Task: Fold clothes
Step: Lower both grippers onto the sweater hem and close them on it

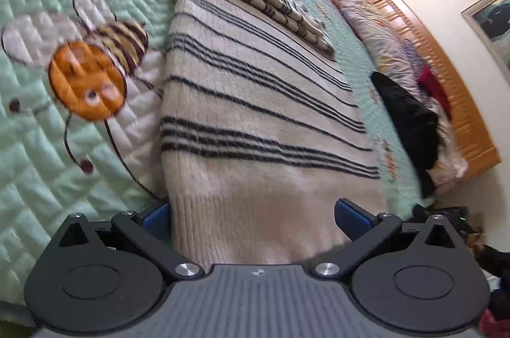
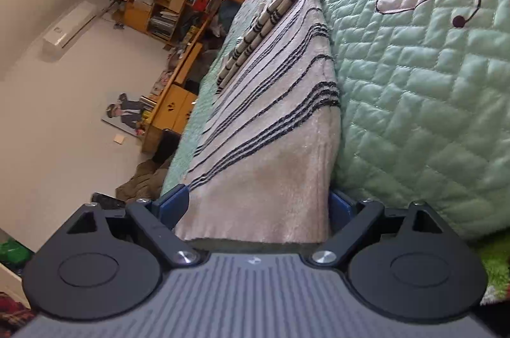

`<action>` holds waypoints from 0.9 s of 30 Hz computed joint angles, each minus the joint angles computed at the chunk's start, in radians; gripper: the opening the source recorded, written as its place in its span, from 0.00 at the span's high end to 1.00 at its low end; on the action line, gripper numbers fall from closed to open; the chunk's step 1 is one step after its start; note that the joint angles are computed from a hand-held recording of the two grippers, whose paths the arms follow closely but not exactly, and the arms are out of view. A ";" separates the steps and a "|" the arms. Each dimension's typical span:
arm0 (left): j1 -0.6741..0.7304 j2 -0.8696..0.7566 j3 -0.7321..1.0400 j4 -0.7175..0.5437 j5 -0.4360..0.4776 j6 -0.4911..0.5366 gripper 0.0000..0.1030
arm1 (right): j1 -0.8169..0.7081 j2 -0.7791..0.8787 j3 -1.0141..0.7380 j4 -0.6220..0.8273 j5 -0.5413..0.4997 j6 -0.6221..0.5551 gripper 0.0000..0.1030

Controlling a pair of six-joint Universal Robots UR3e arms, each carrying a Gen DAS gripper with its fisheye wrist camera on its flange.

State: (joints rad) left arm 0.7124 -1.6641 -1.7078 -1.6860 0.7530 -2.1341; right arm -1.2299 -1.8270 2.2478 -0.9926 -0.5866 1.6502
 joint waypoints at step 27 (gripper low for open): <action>0.021 0.261 -0.273 0.354 0.015 -0.277 0.94 | -0.078 0.054 -0.011 0.208 0.009 -0.087 0.90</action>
State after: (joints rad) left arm 0.7335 -1.4027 -1.9813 -1.3324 0.7681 -2.4112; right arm -1.3075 -1.7732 2.2363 -0.7844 -0.5778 1.5632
